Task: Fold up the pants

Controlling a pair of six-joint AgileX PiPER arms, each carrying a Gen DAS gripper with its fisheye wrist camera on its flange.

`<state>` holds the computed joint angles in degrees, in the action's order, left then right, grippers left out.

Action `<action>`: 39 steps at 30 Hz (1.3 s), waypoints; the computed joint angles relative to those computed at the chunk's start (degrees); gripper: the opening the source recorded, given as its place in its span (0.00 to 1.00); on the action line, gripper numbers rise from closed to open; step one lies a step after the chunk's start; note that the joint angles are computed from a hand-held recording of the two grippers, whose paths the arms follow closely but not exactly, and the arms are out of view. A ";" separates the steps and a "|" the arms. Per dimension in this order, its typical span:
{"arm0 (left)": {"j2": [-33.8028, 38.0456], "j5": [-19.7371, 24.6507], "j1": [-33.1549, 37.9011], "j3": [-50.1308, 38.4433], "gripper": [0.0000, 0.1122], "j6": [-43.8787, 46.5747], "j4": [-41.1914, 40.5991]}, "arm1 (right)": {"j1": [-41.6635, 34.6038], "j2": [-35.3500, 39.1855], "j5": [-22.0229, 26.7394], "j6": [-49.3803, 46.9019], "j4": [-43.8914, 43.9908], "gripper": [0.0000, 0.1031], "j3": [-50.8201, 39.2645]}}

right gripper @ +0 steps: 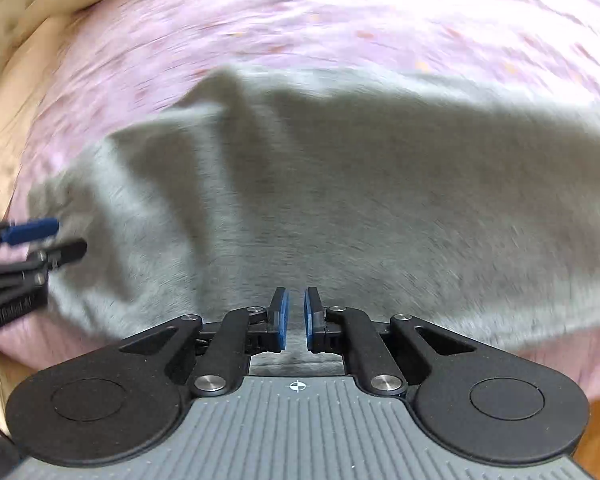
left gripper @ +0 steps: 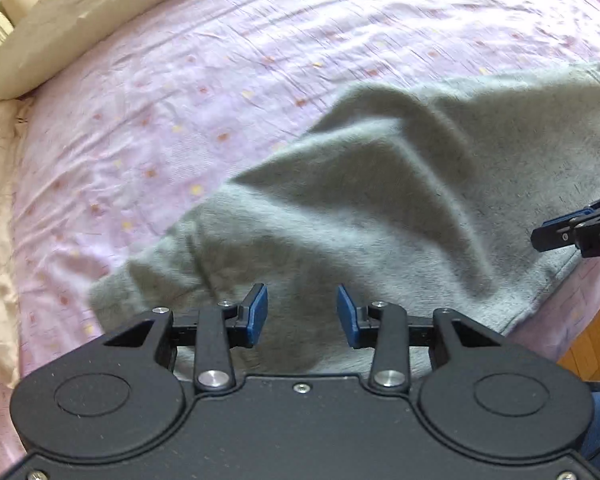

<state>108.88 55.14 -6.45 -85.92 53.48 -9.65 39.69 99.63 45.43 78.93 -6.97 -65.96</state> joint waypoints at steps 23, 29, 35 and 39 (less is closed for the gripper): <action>-3.70 0.12 -10.27 3.39 0.45 -20.13 9.18 | -27.30 -35.02 0.39 -5.62 -12.90 0.08 27.87; -5.38 3.48 -22.73 3.99 0.45 -37.38 14.62 | -46.68 -29.05 -10.23 -39.99 4.90 0.08 29.05; -1.77 8.51 -34.86 -2.42 0.45 -52.32 16.10 | -52.65 -33.17 -10.48 -70.58 22.05 0.08 37.75; 5.66 10.85 -40.97 -13.13 0.45 -56.59 15.61 | -59.57 -35.41 -6.57 -85.78 30.37 0.08 39.01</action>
<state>114.54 65.99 -47.43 -99.05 -3.11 5.96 -19.89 64.22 38.86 -6.84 23.41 -26.94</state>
